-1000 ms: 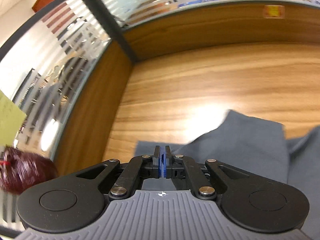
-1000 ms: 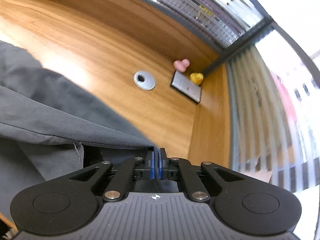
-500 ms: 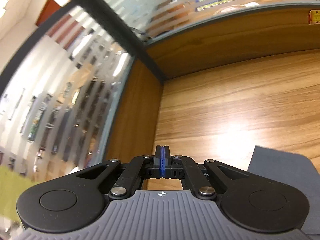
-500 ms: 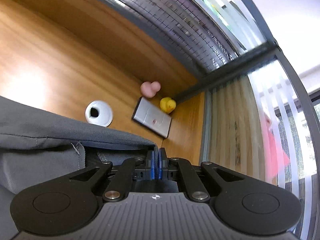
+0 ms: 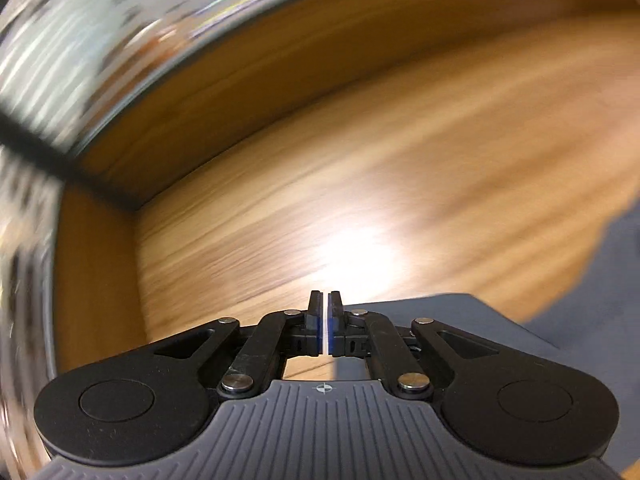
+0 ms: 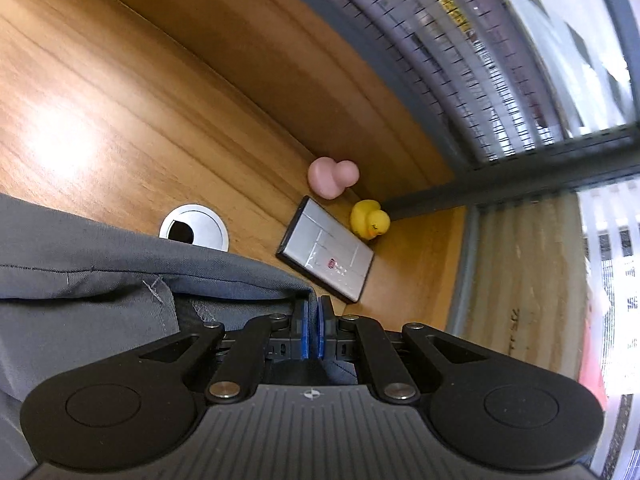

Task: Fold clothes
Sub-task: 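Lift the trouser edge with the right tool while the left tool regrasps the fabric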

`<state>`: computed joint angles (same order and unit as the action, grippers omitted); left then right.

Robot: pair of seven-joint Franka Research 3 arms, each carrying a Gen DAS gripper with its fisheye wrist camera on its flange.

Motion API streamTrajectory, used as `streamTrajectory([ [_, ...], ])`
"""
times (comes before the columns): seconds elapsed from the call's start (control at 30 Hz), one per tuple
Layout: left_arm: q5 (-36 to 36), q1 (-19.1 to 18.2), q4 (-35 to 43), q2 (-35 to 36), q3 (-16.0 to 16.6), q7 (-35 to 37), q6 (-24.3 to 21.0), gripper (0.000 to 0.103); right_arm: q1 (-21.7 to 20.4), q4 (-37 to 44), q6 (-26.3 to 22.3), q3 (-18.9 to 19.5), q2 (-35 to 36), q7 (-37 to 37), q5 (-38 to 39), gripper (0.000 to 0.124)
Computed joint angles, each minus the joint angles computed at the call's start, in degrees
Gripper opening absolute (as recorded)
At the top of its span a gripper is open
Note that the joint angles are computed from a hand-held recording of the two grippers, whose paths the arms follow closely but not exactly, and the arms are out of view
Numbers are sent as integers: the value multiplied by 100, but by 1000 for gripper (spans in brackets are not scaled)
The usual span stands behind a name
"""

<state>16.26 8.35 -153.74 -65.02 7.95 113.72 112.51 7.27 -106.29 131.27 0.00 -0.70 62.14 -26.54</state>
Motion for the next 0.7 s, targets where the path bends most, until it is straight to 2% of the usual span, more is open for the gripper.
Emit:
streamTrajectory([
  [0.03, -57, -124, -7, -53, 32, 167, -98, 27, 1, 9, -6, 0, 18, -3, 14, 5],
  [0.33, -712, -806, 279, 11, 494, 1726, -1231, 38, 2, 44, -67, -34, 102, -174, 121, 5],
  [0.47, -965, -846, 378, 134, 481, 2192, -1649, 39, 4, 56, -83, -42, 119, -172, 150, 5],
  [0.7, -1174, -760, 463, 484, 536, 2723, -1928, 39, 3, 79, -108, -56, 147, -216, 164, 5],
])
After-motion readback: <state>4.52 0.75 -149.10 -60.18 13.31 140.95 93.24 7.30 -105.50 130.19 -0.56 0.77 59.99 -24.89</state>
